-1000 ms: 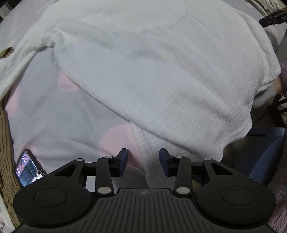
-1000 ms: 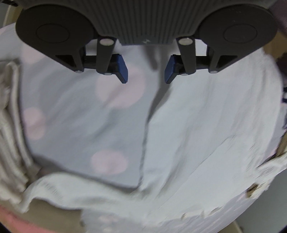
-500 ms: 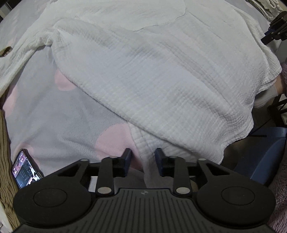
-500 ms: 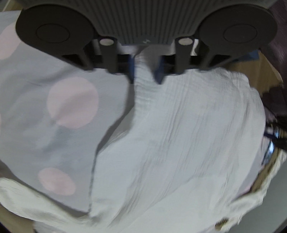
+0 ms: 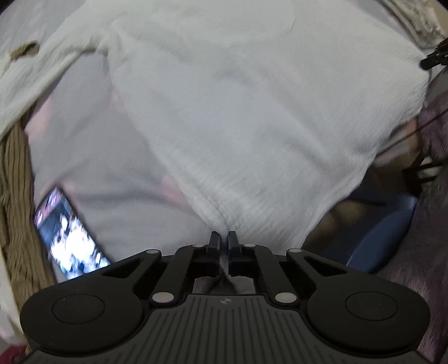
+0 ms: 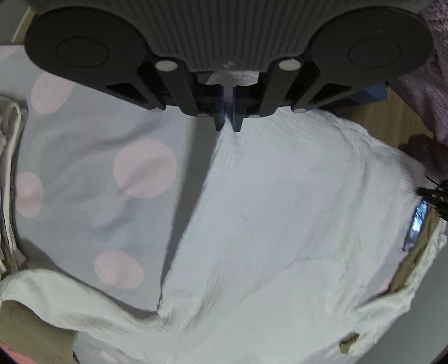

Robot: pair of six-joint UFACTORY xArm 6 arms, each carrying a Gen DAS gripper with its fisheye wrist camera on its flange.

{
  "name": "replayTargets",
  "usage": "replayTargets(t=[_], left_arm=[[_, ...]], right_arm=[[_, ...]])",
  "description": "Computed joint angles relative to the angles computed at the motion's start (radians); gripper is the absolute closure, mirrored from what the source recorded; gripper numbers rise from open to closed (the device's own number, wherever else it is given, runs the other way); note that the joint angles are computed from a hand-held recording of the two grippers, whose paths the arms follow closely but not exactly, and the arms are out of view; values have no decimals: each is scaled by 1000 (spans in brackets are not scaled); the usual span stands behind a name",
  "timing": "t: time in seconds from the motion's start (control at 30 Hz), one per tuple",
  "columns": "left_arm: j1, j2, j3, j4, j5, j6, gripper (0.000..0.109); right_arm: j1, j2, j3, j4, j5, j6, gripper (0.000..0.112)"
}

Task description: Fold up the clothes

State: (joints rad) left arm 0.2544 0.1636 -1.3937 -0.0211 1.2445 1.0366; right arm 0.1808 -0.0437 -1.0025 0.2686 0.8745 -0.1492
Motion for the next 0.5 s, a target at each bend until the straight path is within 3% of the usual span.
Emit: replayTargets(t=[0.27,0.47,0.5], left_arm=[[-11,20,58,158,-38,-87,106],[-10,57,-2,134,4,-120,104],[-9,58,-10,124,8,-121,102]], right_arm=[[-31,86,-40,-58,113,86,108],[-39,110,-59,-53,160,74,107],[-41,110,-61,-54,159,84,103]])
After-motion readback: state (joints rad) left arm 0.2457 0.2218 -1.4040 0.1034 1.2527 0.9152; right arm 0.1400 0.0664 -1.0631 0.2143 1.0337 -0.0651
